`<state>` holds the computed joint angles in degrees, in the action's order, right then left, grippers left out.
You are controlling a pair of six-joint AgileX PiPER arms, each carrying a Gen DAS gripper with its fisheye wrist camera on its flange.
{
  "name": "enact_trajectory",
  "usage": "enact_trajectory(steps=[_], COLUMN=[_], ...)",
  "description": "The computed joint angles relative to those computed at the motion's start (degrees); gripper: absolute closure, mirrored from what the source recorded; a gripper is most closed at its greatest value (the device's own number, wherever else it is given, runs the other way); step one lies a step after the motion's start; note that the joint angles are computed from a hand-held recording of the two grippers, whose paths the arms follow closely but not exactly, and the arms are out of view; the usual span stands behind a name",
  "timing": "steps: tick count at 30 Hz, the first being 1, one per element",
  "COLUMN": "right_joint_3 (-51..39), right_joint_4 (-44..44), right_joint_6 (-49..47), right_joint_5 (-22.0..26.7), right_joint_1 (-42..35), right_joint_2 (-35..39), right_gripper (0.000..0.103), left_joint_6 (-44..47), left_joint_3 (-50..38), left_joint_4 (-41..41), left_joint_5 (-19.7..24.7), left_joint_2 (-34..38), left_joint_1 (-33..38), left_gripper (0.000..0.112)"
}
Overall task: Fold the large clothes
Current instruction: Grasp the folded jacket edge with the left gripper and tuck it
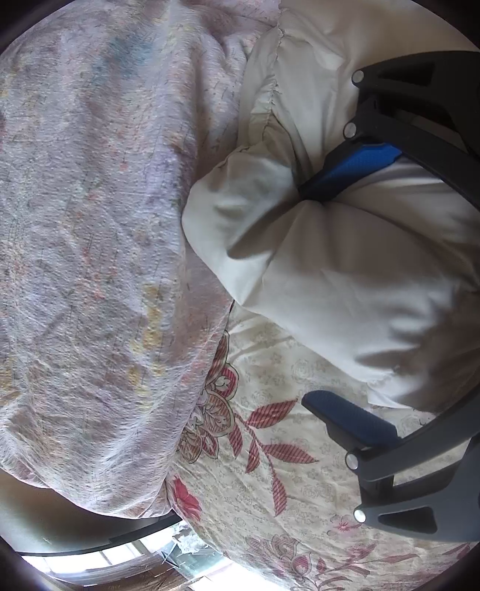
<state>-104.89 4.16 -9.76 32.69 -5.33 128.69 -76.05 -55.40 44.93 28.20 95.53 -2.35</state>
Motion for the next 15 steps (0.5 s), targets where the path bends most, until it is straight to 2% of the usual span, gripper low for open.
enact_trajectory(steps=[3,5,7,10,12,15], right_joint_3=[4.45,8.92,14.82,21.02,23.87,30.70], right_joint_4=[6.37,15.85,19.87,24.35,28.26,30.01], right_joint_6=[-4.68,-12.86,-17.00,-21.34,-24.72,-24.34], right_joint_5=[-2.13,-1.29,-1.35,3.30,8.11,11.59], right_joint_1=[-2.34,-5.59,-8.00,-12.96,-17.18,-18.78], right_joint_2=[-3.28,-7.10,-12.44,-19.62,-23.34,-29.43], right_gripper=[0.017,0.017,0.017,0.020,0.021,0.023], left_joint_6=[-3.02,-0.61,3.26,7.32,4.49,-2.55], left_joint_3=[0.09,3.69,7.88,13.40,16.00,18.48], left_joint_4=[1.63,-1.21,-5.93,-10.50,-8.77,-5.78], left_joint_5=[8.04,7.07,5.85,8.72,14.52,22.79], left_joint_2=[-2.67,-8.02,-14.59,-25.18,-31.64,-37.98], left_joint_1=[-4.74,-5.70,-6.07,-8.61,-13.94,-25.11], left_gripper=[0.011,0.012,0.013,0.013,0.013,0.013])
